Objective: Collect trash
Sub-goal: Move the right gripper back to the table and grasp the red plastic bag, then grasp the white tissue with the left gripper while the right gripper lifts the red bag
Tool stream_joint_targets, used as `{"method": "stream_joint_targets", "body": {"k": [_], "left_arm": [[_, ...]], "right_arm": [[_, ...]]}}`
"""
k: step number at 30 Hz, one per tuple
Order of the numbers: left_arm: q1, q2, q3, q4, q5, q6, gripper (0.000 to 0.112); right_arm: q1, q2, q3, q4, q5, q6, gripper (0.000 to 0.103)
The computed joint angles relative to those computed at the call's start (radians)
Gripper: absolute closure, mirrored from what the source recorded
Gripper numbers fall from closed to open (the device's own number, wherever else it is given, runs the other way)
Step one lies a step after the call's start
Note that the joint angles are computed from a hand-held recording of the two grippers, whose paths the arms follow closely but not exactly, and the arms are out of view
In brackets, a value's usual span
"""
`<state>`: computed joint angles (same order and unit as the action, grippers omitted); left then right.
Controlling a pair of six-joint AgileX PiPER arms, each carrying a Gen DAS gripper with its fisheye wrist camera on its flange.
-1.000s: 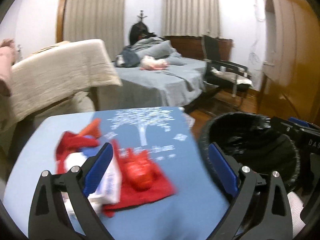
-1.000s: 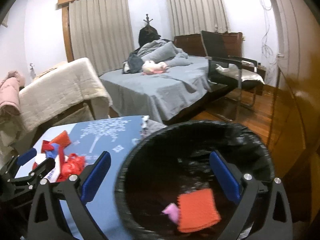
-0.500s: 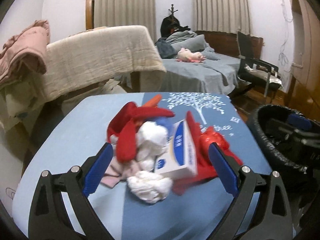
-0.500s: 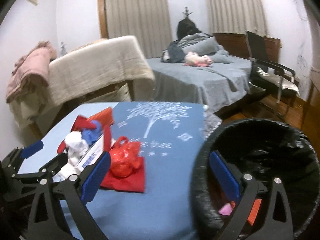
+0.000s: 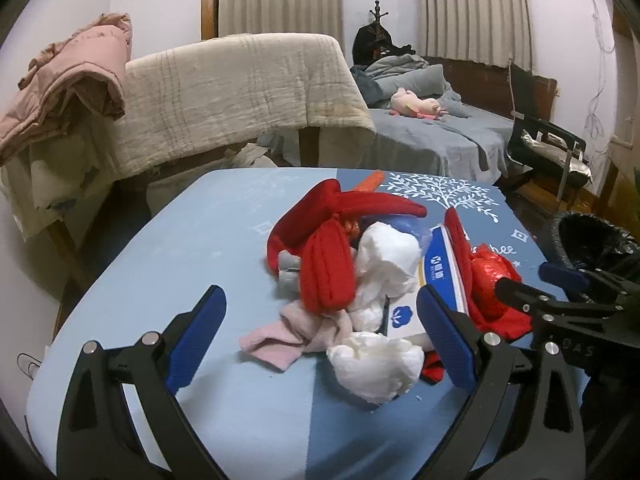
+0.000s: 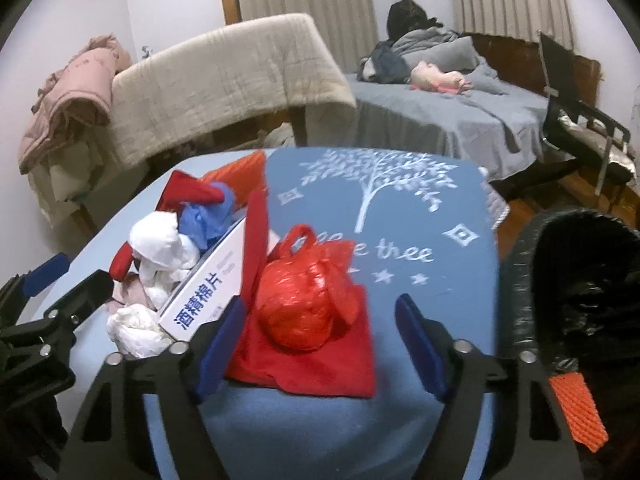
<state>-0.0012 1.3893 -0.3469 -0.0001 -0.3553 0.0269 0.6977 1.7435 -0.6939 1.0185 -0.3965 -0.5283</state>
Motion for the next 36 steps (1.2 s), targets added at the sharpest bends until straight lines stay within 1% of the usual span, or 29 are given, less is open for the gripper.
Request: {"method": "stream_joint_targets", "body": {"k": [2,3,4,5,7,10,13,18,20,21,22,25,31,36], "left_arm": [[0.005,0.007,-0.003,0.021,-0.002,-0.020,0.019],[0.009,0.010,-0.003,0.038,-0.005,-0.037,0.019],[0.012,0.013,-0.003,0.051,-0.008,-0.050,0.019],[0.016,0.015,-0.003,0.068,-0.010,-0.064,0.019],[0.013,0.018,-0.005,0.076,-0.011,-0.070,0.019],[0.007,0.020,-0.011,0.081,-0.009,-0.074,0.019],[-0.015,0.015,-0.011,0.045,-0.014,-0.050,0.019],[-0.068,0.026,-0.025,-0.031,-0.045,0.022,0.019],[-0.091,0.029,-0.029,-0.057,-0.059,0.049,0.022],[-0.102,0.032,-0.033,-0.057,-0.067,0.054,0.028],[-0.111,0.040,-0.040,-0.050,-0.069,0.053,0.032],[-0.129,0.070,-0.067,-0.051,-0.064,0.054,0.037],[-0.144,0.132,-0.110,-0.057,-0.067,0.058,0.048],[-0.162,0.180,-0.144,-0.124,-0.059,0.131,0.051]], "right_arm": [[-0.004,0.014,-0.018,-0.003,0.021,-0.009,0.046],[-0.011,0.021,-0.029,-0.006,0.040,-0.014,0.050],[-0.020,0.027,-0.038,-0.023,0.059,-0.006,0.058],[-0.035,0.031,-0.044,-0.079,0.090,0.039,0.065],[-0.046,0.035,-0.043,-0.169,0.110,0.120,0.067],[-0.047,0.016,-0.027,-0.211,0.107,0.154,0.074],[-0.047,-0.024,-0.002,-0.218,0.091,0.160,0.074],[-0.048,-0.084,0.016,-0.158,0.075,0.085,0.074],[-0.050,-0.102,0.014,-0.127,0.073,0.047,0.074],[-0.055,-0.110,0.018,-0.127,0.073,0.044,0.074],[-0.060,-0.117,0.019,-0.125,0.074,0.040,0.074],[-0.080,-0.130,0.023,-0.149,0.083,0.061,0.074],[-0.105,-0.133,0.028,-0.195,0.092,0.103,0.074],[-0.116,-0.126,0.034,-0.247,0.096,0.158,0.074]]}}
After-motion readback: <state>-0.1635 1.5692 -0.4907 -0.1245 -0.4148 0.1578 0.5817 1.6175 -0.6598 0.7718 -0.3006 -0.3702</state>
